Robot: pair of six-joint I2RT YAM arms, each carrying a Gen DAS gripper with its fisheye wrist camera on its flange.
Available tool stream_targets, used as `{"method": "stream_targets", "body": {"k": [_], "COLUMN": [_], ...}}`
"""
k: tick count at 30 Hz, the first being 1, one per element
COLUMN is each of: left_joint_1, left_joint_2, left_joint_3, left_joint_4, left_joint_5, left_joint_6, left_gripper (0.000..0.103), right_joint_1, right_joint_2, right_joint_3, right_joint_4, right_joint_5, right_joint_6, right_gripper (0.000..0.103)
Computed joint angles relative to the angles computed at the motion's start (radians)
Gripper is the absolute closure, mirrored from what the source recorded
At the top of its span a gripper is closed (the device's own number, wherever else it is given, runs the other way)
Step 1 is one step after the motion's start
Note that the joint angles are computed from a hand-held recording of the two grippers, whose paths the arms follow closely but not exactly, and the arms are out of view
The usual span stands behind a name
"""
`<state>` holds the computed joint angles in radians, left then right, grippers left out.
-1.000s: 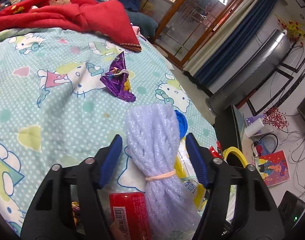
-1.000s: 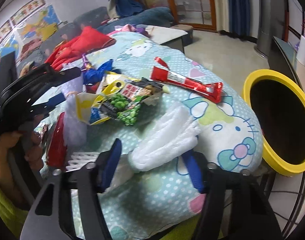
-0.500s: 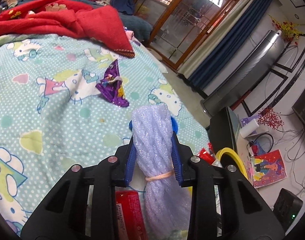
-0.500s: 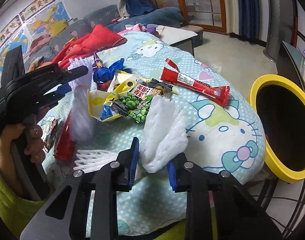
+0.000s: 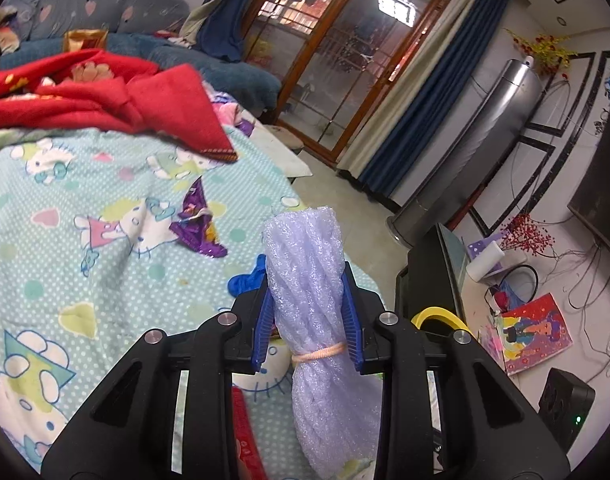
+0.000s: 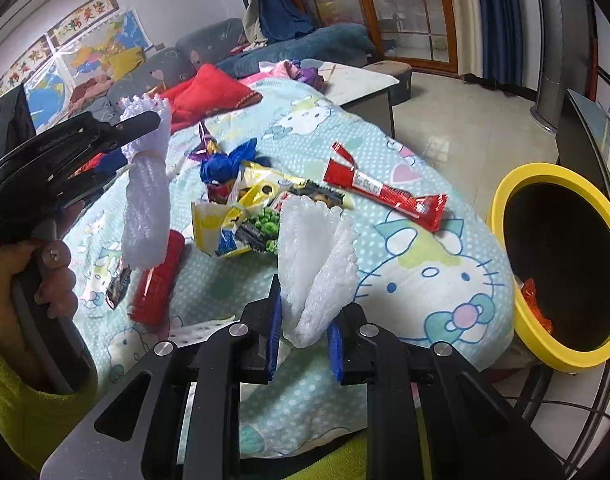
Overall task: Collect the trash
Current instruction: 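Grasp the purple foam net with the left gripper while the right grasps the white foam net, then carry both foam nets over the yellow bin with both grippers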
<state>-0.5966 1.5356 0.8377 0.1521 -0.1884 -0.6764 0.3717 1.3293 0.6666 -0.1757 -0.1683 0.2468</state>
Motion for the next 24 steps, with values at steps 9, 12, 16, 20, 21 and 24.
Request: {"method": "stream_targets", "body": {"k": [9,12,16,20,21,24], "left_joint_1": [-0.066,-0.086,-0.113,-0.14,-0.149,-0.164], "left_joint_2": [-0.044,-0.043,-0.034,-0.018,-0.014,0.0], "left_joint_3": [0.031,0.045,0.065,0.085,0.091,0.103], "left_joint_4": [-0.028,-0.029,-0.03,-0.03,-0.029,-0.025], "left_joint_5": [-0.058,-0.074,-0.086,-0.097,-0.099,-0.103], "left_joint_6": [0.053,0.067,0.083,0.098,0.101,0.111], "left_gripper": [0.08,0.08,0.08,0.08,0.08,0.08], "right_joint_1": [-0.076,-0.11,-0.167,-0.232,-0.25,-0.302], "right_joint_2": [-0.1,-0.135,-0.167,-0.183,-0.184,-0.191], "right_joint_3": [0.008,0.007,0.008,0.009,0.011,0.011], "right_joint_4": [-0.024,-0.028,-0.029,-0.022,-0.022,-0.016], "right_joint_5": [-0.036,-0.042,-0.061,-0.08,-0.089,-0.105], "right_joint_6": [-0.023,-0.036,-0.046,-0.051,-0.053,-0.055], "right_gripper": [0.084,0.084,0.084,0.084,0.084,0.084]}}
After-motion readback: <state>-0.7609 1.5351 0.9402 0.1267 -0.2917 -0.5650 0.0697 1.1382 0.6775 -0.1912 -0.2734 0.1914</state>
